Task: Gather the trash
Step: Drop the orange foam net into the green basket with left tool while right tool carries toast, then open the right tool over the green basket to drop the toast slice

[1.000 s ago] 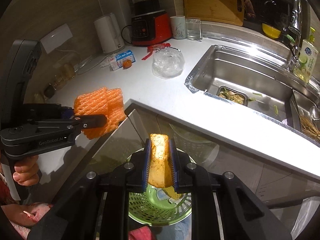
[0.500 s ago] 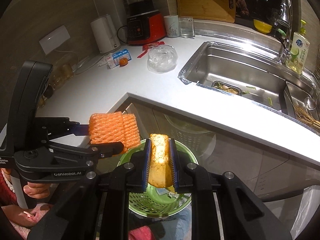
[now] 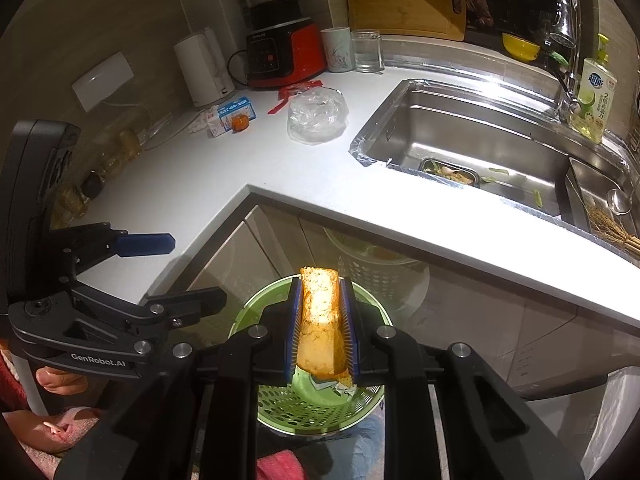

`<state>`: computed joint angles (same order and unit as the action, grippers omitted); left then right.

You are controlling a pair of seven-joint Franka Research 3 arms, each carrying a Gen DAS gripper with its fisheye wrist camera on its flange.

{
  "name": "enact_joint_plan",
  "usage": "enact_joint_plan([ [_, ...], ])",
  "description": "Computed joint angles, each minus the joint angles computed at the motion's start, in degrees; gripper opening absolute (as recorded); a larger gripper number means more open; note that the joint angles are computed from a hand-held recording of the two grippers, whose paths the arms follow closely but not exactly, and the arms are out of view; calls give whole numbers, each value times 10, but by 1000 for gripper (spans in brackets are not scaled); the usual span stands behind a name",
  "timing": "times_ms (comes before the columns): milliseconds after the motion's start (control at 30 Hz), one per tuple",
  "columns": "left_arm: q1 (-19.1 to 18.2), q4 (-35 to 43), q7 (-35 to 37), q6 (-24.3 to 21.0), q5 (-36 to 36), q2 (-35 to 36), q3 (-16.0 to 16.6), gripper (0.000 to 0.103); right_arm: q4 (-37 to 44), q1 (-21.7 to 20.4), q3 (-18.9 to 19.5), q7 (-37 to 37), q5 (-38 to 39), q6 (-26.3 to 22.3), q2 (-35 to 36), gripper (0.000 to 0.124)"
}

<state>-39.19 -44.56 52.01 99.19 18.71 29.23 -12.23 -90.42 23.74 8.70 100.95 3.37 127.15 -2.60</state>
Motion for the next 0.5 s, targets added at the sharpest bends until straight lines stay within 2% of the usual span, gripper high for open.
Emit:
enact_joint_plan([
  [100,-2,-14,-6,0,19,-15,7,90,-1,0,-1,-7,9,-5,5,20],
  [267,1,-26,-17,-7,41,-29,9,91,2,5,0,-21,23,-22,18,23],
  [400,10,-46,-25,-3,45,-42,5,91,3,11,1,-12,10,-33,25,66],
  [500,14,-55,-29,-2,45,-48,1,91,5,12,0,-1,1,-33,25,70],
])
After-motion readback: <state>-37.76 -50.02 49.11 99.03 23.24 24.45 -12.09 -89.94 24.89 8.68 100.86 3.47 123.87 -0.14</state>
